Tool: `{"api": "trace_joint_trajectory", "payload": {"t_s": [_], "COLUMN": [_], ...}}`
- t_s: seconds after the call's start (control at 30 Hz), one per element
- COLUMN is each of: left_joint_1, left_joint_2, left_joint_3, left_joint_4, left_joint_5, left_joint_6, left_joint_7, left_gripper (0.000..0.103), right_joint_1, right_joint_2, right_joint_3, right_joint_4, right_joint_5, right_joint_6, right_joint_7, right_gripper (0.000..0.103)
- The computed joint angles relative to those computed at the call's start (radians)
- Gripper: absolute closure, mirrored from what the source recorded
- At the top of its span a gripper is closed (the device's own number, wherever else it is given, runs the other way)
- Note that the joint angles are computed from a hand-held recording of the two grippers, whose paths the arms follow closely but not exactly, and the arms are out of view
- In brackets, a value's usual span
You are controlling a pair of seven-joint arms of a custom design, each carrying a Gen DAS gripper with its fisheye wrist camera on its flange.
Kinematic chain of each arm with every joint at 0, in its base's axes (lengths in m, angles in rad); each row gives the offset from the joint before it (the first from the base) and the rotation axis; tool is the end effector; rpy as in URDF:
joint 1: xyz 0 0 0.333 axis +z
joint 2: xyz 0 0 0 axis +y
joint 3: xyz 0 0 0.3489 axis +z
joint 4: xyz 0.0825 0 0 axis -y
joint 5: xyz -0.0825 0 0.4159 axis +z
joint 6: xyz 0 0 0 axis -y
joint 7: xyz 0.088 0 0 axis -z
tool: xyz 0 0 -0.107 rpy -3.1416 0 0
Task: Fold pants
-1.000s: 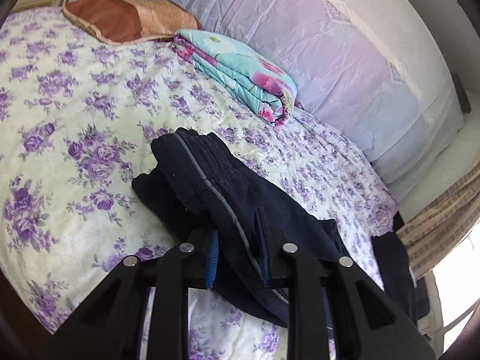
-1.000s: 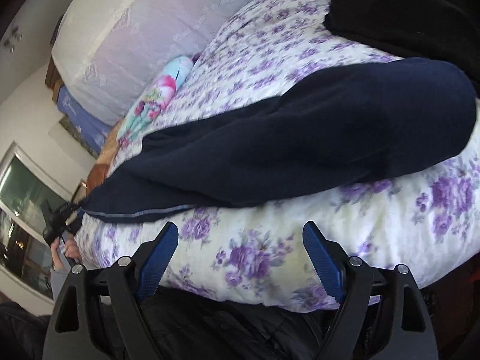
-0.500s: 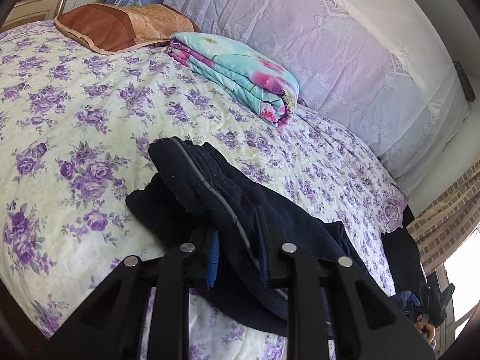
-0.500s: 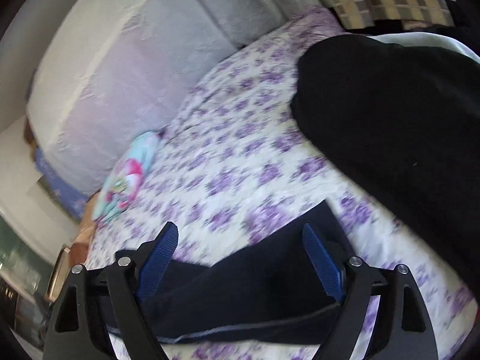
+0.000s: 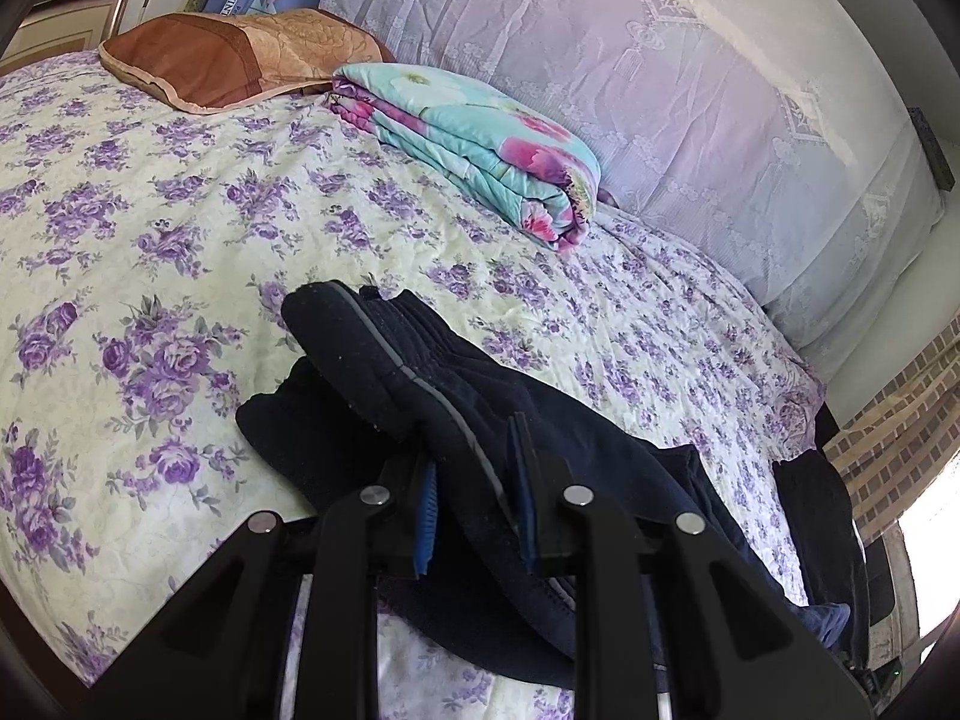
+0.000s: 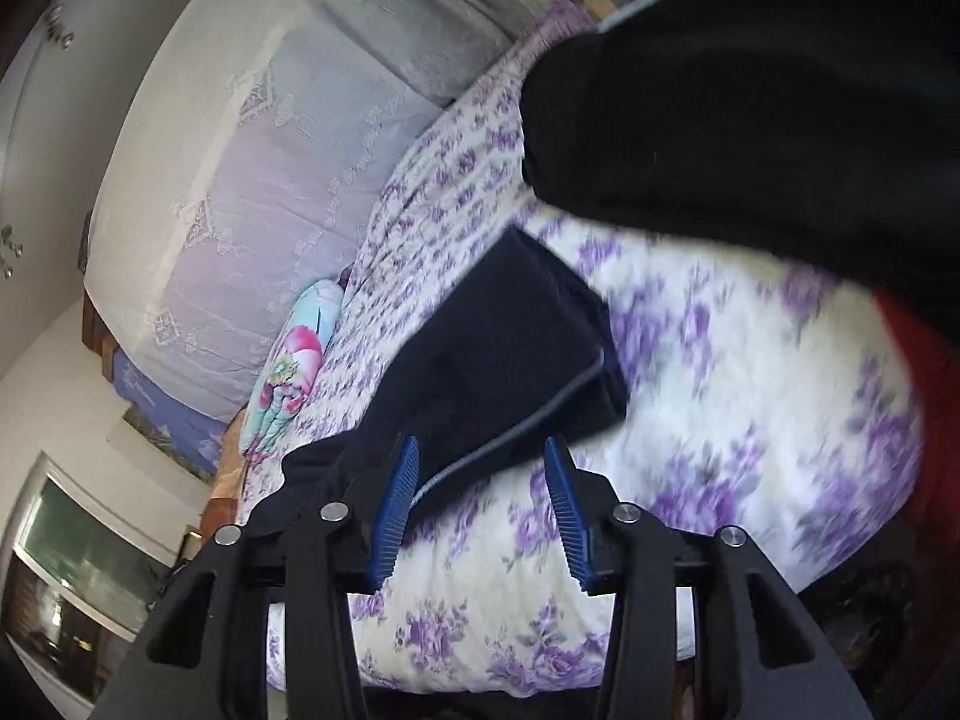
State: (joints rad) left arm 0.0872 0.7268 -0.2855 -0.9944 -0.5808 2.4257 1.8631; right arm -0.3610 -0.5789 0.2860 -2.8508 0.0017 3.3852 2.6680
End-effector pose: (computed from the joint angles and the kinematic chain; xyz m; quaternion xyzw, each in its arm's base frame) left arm 0.8472 -0.0705 0.5482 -0.6120 0.6380 -0.4663 0.0312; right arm 0.3872 -0.0224 0.4875 -0.1887 0.8312 -0.2146 0.4769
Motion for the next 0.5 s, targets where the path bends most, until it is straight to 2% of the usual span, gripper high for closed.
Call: {"api": "trace_joint_trajectory", "payload": {"t_s": [0.03, 0.07, 0.13, 0.17, 0.23, 0.33, 0.43, 0.5], "left_joint_1": [0.001, 0.003, 0.009, 0.012, 0.012, 0.009, 0.013, 0.023], "left_joint_2": [-0.001, -0.006, -0.019, -0.018, -0.012, -0.005, -0.016, -0.026], "left_joint_3": [0.0, -0.001, -0.004, -0.005, -0.004, -0.001, -0.008, -0.018], "left_joint_4": [-0.001, -0.01, -0.03, -0.03, -0.02, -0.004, -0.014, -0.027], "left_joint_5": [0.0, -0.002, -0.011, -0.016, -0.019, -0.017, -0.022, -0.039], "left_joint_6": [-0.002, 0.0, 0.003, -0.001, -0.011, -0.023, -0.019, -0.016], "left_joint_7": [-0.001, 0.001, 0.005, 0.005, -0.003, -0.012, 0.007, 0.032], "left_gripper": [0.083, 0.083, 0.083, 0.083, 0.083, 0.083, 0.083, 0.083], "right_joint_1": [0.0, 0.028, 0.091, 0.105, 0.114, 0.099, 0.091, 0.07], "right_joint_2": [0.031, 0.08, 0.159, 0.191, 0.22, 0.188, 0.098, 0.038], "right_joint_3": [-0.004, -0.043, -0.124, -0.143, -0.145, -0.098, -0.061, -0.036], "right_joint_4": [-0.002, -0.005, 0.005, 0.011, 0.025, 0.05, 0.055, 0.043], "right_joint_5": [0.011, 0.023, 0.03, 0.045, 0.088, 0.168, 0.213, 0.227], "right_joint_6": [0.042, 0.115, 0.21, 0.242, 0.277, 0.25, 0.169, 0.092], "right_joint_7": [0.014, 0.031, 0.053, 0.057, 0.031, -0.075, -0.182, -0.205], "right_gripper": [0.059, 0.059, 0.059, 0.06, 0.075, 0.089, 0.089, 0.089]}}
